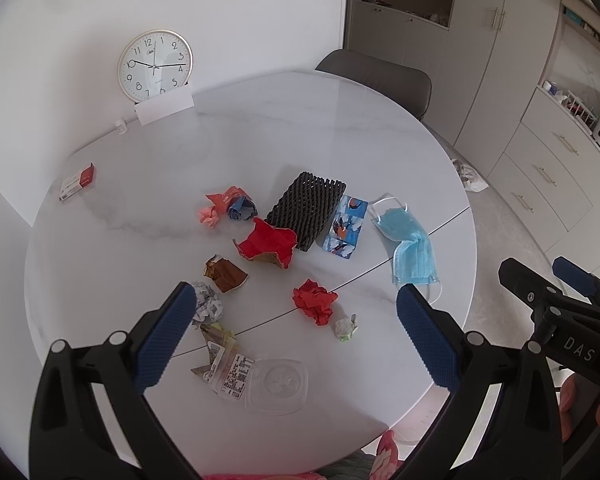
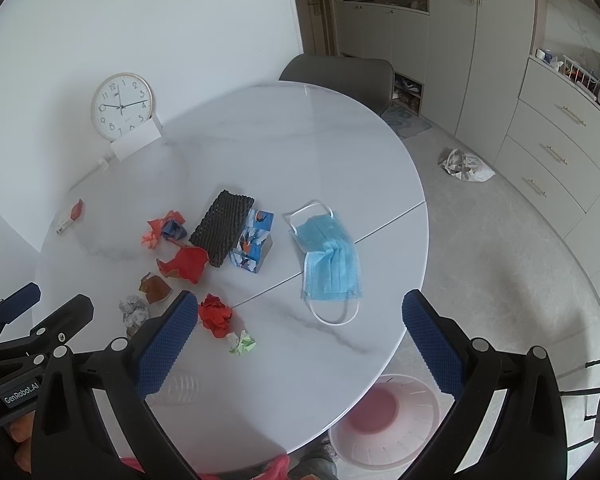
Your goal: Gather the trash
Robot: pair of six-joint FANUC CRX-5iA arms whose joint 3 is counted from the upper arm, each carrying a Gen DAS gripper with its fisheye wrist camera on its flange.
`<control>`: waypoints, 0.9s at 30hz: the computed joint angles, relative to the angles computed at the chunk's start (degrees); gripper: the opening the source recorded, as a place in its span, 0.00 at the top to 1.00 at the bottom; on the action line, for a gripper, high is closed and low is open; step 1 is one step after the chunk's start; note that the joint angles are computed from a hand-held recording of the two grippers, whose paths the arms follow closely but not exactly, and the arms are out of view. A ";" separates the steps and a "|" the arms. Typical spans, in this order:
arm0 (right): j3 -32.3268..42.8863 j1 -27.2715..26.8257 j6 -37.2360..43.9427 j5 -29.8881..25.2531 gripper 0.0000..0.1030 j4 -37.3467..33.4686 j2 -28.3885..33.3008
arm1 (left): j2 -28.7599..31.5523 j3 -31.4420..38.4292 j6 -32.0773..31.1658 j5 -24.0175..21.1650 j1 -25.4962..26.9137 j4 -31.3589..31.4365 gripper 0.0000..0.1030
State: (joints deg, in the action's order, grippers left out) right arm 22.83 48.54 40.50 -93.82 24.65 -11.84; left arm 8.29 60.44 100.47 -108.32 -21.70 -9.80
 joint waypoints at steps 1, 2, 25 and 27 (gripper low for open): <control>-0.13 0.02 -0.05 0.00 0.02 0.00 -0.12 | -0.01 -0.03 0.03 0.02 -0.02 -0.01 0.07; -0.07 0.04 0.01 -0.07 0.02 0.01 -0.09 | -0.15 -0.28 0.03 0.17 0.01 -0.01 0.07; -0.36 0.43 -0.19 -0.61 0.02 0.06 -0.41 | -0.19 -0.38 0.15 0.09 0.09 0.14 0.07; -0.65 0.45 -0.21 -0.51 0.02 -0.06 -0.57 | -0.30 -0.57 0.17 0.12 0.19 0.29 0.07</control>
State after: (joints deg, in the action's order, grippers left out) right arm 22.17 48.99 40.29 -94.33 24.60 -12.41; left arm 7.99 59.87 100.64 -108.21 -21.51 -9.51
